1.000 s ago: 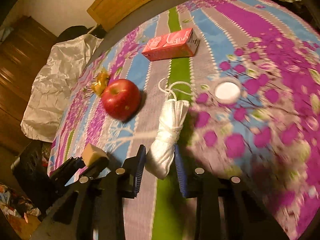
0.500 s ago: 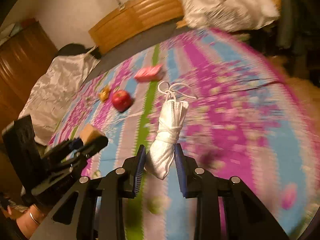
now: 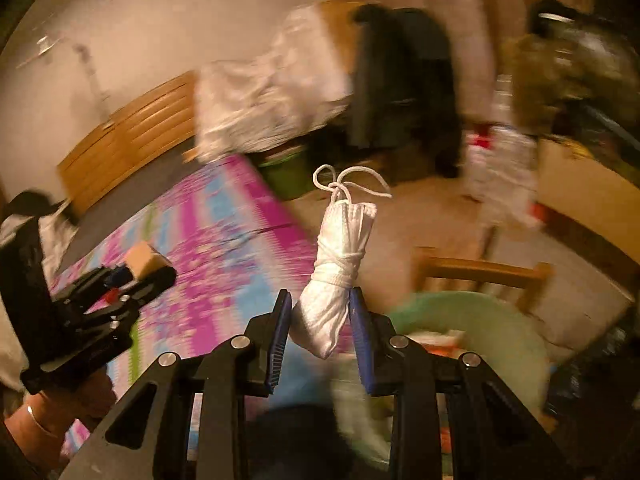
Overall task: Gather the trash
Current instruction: 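Carry sponge and cloth bundle to the green bin and release both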
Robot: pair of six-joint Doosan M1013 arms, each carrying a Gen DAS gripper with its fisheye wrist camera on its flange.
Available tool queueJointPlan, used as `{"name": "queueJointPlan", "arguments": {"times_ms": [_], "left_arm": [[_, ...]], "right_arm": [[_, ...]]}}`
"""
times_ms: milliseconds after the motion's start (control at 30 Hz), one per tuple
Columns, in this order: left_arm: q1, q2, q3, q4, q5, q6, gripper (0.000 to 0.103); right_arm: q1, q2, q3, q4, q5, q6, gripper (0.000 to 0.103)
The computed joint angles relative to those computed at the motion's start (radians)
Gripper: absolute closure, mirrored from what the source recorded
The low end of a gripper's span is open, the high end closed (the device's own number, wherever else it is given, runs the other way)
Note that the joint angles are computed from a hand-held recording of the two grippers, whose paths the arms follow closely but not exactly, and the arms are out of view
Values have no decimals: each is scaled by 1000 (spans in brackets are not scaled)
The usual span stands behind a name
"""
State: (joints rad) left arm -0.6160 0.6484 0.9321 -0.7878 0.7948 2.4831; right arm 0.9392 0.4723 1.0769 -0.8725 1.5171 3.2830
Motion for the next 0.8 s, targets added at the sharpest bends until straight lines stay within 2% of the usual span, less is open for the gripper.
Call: {"name": "queueJointPlan", "arguments": {"times_ms": [200, 267, 300, 400, 467, 567, 700, 767, 800], "left_arm": [[-81, 54, -112, 56, 117, -3, 59], [-108, 73, -146, 95, 142, -7, 59], [-119, 78, -151, 112, 142, 1, 59], [-156, 84, -149, 199, 139, -23, 59], [-170, 87, -143, 253, 143, -59, 59], [-187, 84, -122, 307, 130, -75, 59], [-194, 84, -115, 338, 131, -81, 59], [-198, 87, -115, 361, 116, -89, 58], [-200, 90, -119, 375, 116, -97, 58]], "right_arm": [[34, -92, 129, 69, 187, 74, 72], [36, -106, 156, 93, 200, 106, 72], [43, -128, 193, 111, 199, 143, 72], [47, -138, 230, 146, 214, 206, 72], [37, -139, 247, 169, 184, 222, 72], [28, -135, 263, 200, 137, 229, 79], [19, -135, 291, 209, 51, 237, 81], [8, -143, 317, 213, -5, 270, 87], [4, -143, 323, 226, -2, 280, 87]]}}
